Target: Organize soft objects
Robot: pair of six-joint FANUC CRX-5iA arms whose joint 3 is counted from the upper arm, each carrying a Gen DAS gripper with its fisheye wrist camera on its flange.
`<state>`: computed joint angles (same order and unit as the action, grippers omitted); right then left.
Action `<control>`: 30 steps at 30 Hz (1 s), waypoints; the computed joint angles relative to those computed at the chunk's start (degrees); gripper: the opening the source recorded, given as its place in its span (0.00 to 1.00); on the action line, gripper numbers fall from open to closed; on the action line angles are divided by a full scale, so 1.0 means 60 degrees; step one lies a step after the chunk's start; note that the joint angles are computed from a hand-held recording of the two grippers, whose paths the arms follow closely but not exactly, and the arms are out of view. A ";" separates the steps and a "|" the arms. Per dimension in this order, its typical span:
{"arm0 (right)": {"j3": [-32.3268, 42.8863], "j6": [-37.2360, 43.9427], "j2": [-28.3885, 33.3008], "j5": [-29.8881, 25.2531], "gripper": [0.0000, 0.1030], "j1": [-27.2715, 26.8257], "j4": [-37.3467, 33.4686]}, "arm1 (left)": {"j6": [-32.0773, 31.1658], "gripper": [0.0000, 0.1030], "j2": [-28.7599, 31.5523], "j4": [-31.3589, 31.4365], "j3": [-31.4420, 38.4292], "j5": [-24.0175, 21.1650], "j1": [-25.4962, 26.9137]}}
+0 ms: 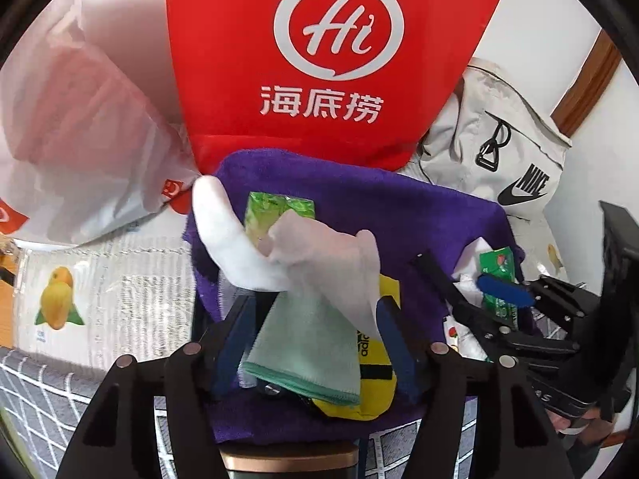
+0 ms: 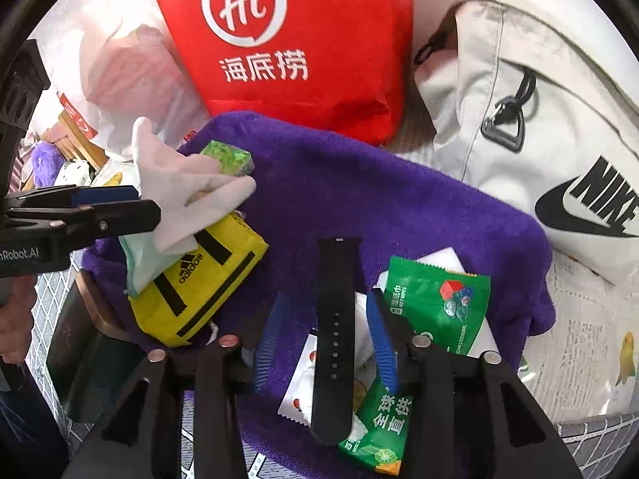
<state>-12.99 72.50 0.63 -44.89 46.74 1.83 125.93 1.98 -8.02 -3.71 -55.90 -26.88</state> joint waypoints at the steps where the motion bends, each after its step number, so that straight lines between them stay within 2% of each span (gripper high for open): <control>1: 0.0001 -0.0008 -0.0064 0.0012 0.43 0.0018 -0.0012 | 0.0063 0.60 0.0014 -0.0100 0.0096 -0.0131 -0.0059; 3: -0.0068 -0.0039 -0.0274 0.0011 0.45 0.0014 -0.0001 | 0.0098 0.62 -0.0010 -0.0207 0.0203 -0.0273 -0.0140; 9: -0.0514 -0.0844 -0.1057 0.0339 0.64 0.0380 0.0774 | 0.0699 0.66 -0.0083 -0.1161 0.0863 -0.1059 -0.0770; 11: -0.0786 -0.1275 -0.1455 0.0425 0.72 0.0596 0.1221 | 0.0964 0.69 -0.0115 -0.1566 0.1131 -0.1408 -0.1069; 13: -0.1107 -0.1722 -0.1845 0.0514 0.79 0.0803 0.1718 | 0.1386 0.76 -0.0181 -0.2044 0.1350 -0.1802 -0.1452; 16: -0.1680 -0.2643 -0.2630 0.0352 0.85 0.1157 0.2494 | 0.1566 0.77 -0.0270 -0.2298 0.1579 -0.2401 -0.1914; 19: -0.2011 -0.3129 -0.3166 0.0135 0.86 0.1436 0.2699 | 0.2018 0.78 -0.0532 -0.2802 0.1667 -0.2900 -0.2581; 24: -0.2826 -0.4757 -0.4248 -0.0499 0.88 0.2310 0.3596 | 0.3085 0.79 -0.0930 -0.3414 0.1582 -0.3459 -0.3631; 30: -0.3827 -0.6788 -0.5758 -0.1907 0.92 0.4152 0.4934 | 0.4377 0.79 -0.1239 -0.4158 0.1560 -0.4339 -0.5072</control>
<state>-35.95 31.78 -33.92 -56.34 71.65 31.44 152.19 -5.45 -32.97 5.64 -81.93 -57.31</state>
